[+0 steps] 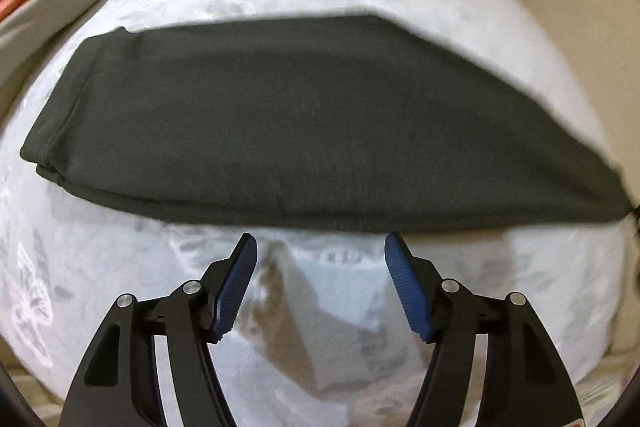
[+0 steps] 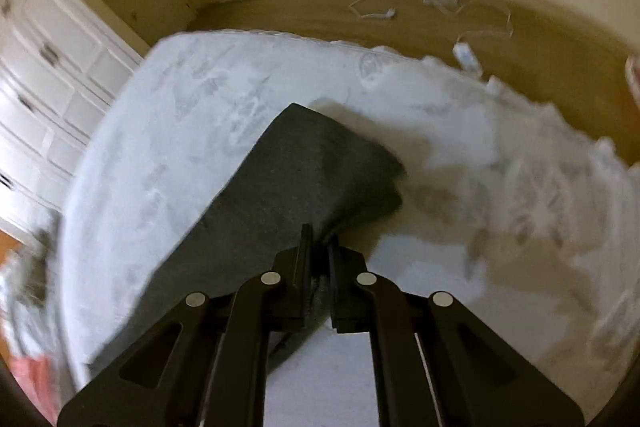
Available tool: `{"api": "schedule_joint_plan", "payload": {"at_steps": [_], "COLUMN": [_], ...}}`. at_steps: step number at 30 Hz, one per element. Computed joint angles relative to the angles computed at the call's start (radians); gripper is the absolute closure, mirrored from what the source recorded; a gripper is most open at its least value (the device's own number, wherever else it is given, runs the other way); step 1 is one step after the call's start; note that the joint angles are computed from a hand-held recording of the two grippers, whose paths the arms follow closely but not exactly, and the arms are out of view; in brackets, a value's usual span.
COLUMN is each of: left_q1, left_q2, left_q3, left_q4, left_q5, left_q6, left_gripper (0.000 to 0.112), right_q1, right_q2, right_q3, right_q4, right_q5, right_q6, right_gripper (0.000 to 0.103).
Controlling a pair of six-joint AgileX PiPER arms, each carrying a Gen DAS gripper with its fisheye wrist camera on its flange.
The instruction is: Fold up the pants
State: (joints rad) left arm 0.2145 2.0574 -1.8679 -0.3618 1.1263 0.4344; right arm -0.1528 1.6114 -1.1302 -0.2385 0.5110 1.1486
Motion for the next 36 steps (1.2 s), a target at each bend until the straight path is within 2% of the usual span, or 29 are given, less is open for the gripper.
{"api": "schedule_joint_plan", "payload": {"at_steps": [1, 3, 4, 6, 7, 8, 10, 14, 17, 20, 23, 27, 30, 33, 34, 36], "left_q1": [0.009, 0.013, 0.007, -0.019, -0.032, -0.049, -0.096, -0.155, -0.171, -0.178, -0.158, -0.119, -0.119, -0.129, -0.133, -0.134], "left_q2": [0.0, -0.004, -0.009, -0.027, -0.027, -0.037, -0.063, -0.067, -0.082, -0.086, -0.053, 0.002, 0.002, 0.002, 0.002, -0.002], "left_q3": [-0.011, -0.028, -0.028, -0.01, -0.015, -0.001, 0.048, 0.062, 0.102, 0.124, 0.076, -0.016, -0.018, -0.012, -0.009, 0.001], "left_q4": [-0.027, -0.059, -0.062, -0.033, -0.017, 0.003, 0.062, 0.105, 0.126, 0.154, 0.13, 0.056, 0.064, 0.091, 0.103, 0.124], "left_q5": [0.002, -0.007, -0.021, -0.067, -0.078, -0.104, -0.169, -0.201, -0.232, -0.239, -0.183, -0.081, -0.084, -0.091, -0.092, -0.101], "left_q6": [0.004, -0.002, -0.011, -0.03, -0.036, -0.04, -0.071, -0.104, -0.095, -0.102, -0.109, -0.113, -0.116, -0.128, -0.132, -0.142], "left_gripper": [0.048, 0.047, 0.046, 0.046, 0.045, 0.045, 0.043, 0.038, 0.037, 0.036, 0.036, 0.036, 0.036, 0.036, 0.036, 0.036], "right_q1": [0.007, 0.087, 0.128, 0.252, 0.336, 0.386, 0.482, 0.567, 0.596, 0.572, 0.543, 0.577, 0.6, 0.596, 0.587, 0.581], "right_q2": [0.003, 0.022, 0.022, 0.037, 0.043, 0.034, 0.06, 0.195, 0.296, 0.376, 0.443, 0.441, 0.471, 0.492, 0.493, 0.48], "right_q3": [-0.02, -0.102, -0.125, -0.197, -0.223, -0.218, -0.233, -0.34, -0.438, -0.527, -0.588, -0.585, -0.615, -0.623, -0.636, -0.648], "right_q4": [-0.02, -0.176, -0.239, -0.356, -0.408, -0.419, -0.349, -0.121, -0.022, 0.096, 0.184, 0.244, 0.208, 0.202, 0.242, 0.332], "right_q5": [0.036, 0.205, 0.258, 0.36, 0.366, 0.331, 0.203, 0.124, 0.146, 0.165, 0.189, 0.174, 0.199, 0.202, 0.213, 0.24], "right_q6": [0.007, 0.082, 0.097, 0.028, -0.031, -0.091, -0.29, -0.64, -0.792, -0.918, -1.003, -1.092, -1.068, -1.038, -1.057, -1.136], "right_gripper": [0.093, 0.091, 0.091, 0.085, 0.073, 0.063, 0.064, 0.064, 0.064, 0.064, 0.067, 0.067, 0.067, 0.072, 0.087, 0.099]}}
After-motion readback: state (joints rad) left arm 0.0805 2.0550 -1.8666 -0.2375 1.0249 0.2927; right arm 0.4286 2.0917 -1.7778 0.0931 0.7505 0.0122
